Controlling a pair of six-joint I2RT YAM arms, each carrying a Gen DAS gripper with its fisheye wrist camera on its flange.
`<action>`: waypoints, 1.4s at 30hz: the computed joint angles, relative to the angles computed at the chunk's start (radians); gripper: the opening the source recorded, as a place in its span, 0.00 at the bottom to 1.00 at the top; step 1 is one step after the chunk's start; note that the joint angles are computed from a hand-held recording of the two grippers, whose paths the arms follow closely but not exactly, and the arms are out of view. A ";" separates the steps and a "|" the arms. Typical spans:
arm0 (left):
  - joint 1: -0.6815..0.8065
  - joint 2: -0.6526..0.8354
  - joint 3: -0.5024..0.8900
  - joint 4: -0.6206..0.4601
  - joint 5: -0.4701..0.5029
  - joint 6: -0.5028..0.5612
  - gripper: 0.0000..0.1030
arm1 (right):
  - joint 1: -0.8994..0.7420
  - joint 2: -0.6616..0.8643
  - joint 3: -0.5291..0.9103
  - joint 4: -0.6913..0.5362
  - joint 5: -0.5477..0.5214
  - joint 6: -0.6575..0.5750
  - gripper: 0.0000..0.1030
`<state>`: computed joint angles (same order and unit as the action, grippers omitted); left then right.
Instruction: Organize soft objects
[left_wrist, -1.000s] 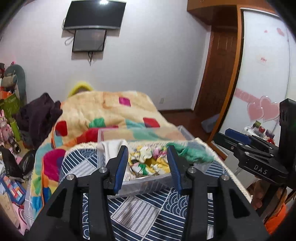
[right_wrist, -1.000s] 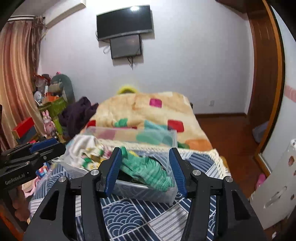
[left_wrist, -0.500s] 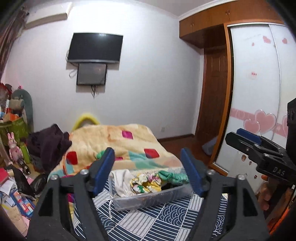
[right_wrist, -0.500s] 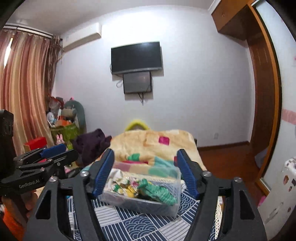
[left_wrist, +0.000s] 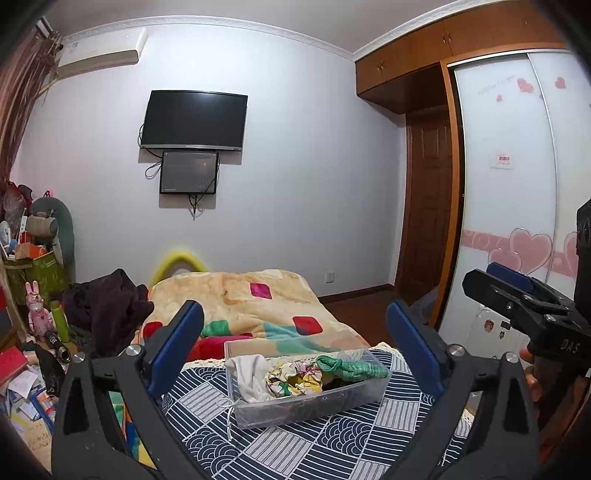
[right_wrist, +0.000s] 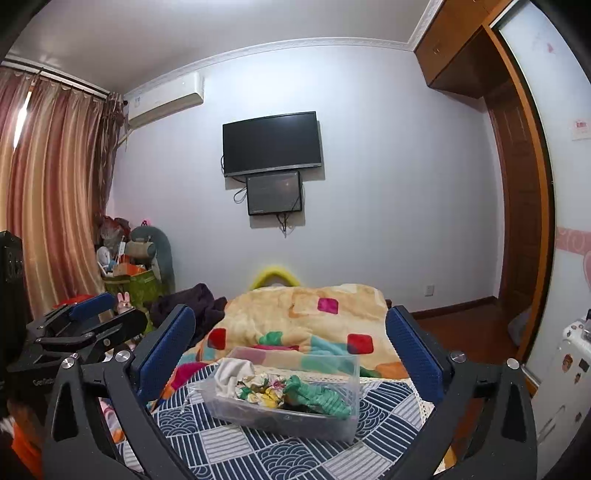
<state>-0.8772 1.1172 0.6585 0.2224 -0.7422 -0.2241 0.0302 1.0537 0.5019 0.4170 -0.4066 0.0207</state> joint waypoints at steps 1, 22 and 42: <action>0.001 -0.002 -0.002 0.000 0.004 -0.001 0.98 | 0.001 0.004 0.000 0.003 -0.003 0.001 1.00; 0.005 0.004 -0.009 -0.011 0.005 -0.020 0.99 | -0.066 -0.012 -0.032 -0.004 -0.073 0.017 1.00; 0.028 -0.004 -0.026 0.003 0.060 -0.020 0.99 | -0.088 -0.016 -0.020 -0.038 -0.098 0.020 1.00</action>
<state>-0.8488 1.1132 0.6330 0.2254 -0.6817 -0.2443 -0.0583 1.0374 0.4815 0.3794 -0.5048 0.0406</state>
